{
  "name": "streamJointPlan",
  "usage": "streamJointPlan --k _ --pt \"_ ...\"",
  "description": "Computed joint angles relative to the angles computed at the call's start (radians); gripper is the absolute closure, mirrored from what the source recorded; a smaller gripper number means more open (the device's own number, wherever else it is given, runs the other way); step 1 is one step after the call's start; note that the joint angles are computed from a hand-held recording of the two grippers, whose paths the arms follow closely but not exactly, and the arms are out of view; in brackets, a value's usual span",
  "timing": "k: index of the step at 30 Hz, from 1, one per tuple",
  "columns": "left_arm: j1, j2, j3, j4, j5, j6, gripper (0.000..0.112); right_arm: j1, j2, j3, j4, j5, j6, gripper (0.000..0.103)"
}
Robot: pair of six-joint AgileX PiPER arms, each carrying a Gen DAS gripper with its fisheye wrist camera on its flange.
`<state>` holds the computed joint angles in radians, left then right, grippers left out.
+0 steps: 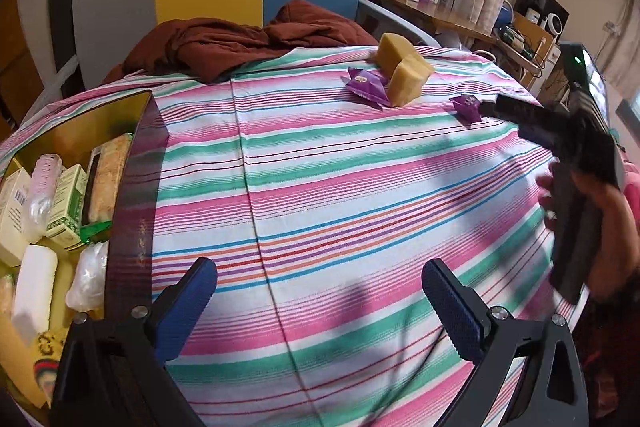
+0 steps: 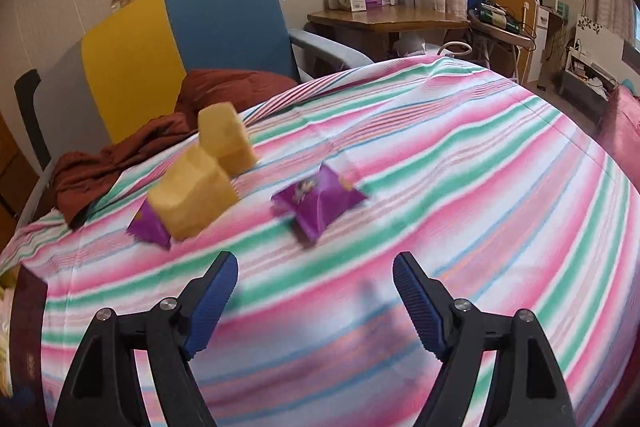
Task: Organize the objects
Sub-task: 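Move both open tools away from the tray toward the purple candies, then grasp a purple candy with the right tool while the left tool grasps another purple candy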
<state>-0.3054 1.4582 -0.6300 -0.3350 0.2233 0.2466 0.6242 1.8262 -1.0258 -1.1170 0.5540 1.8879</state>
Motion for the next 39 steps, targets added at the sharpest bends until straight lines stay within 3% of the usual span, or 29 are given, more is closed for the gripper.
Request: streamJointPlan --k 5,11,17,23,24,26,31,34,39 --pt "0.007 0.041 -0.032 0.027 0.004 -0.032 0.009 -0.089 0.081 -0.104 0.055 -0.041 -0.157 0.022" --pt "0.023 0.083 -0.080 0.045 0.018 -0.070 0.009 -0.135 0.136 -0.148 0.028 -0.091 -0.200 0.022" --pt "0.013 0.125 -0.122 0.102 0.024 -0.135 0.009 -0.155 0.190 -0.200 0.069 -0.126 -0.273 0.033" --pt "-0.018 0.205 -0.220 0.242 0.042 -0.319 0.009 -0.135 0.210 -0.223 0.026 -0.082 -0.243 0.037" --pt "-0.022 0.224 -0.231 0.232 0.005 -0.308 0.009 -0.132 0.210 -0.221 0.021 -0.078 -0.238 0.038" --pt "-0.034 0.267 -0.288 0.282 0.012 -0.367 0.009 -0.130 0.203 -0.208 0.006 -0.079 -0.214 0.040" --pt "-0.071 0.394 -0.455 0.527 0.048 -0.621 0.009 -0.096 0.163 -0.144 -0.053 -0.053 -0.121 0.049" --pt "-0.082 0.491 -0.592 0.582 0.101 -0.675 0.009 -0.073 0.137 -0.099 -0.114 -0.047 -0.043 0.052" --pt "-0.082 0.627 -0.804 0.531 0.154 -0.652 0.009 -0.080 0.125 -0.060 -0.196 -0.074 0.066 0.053"
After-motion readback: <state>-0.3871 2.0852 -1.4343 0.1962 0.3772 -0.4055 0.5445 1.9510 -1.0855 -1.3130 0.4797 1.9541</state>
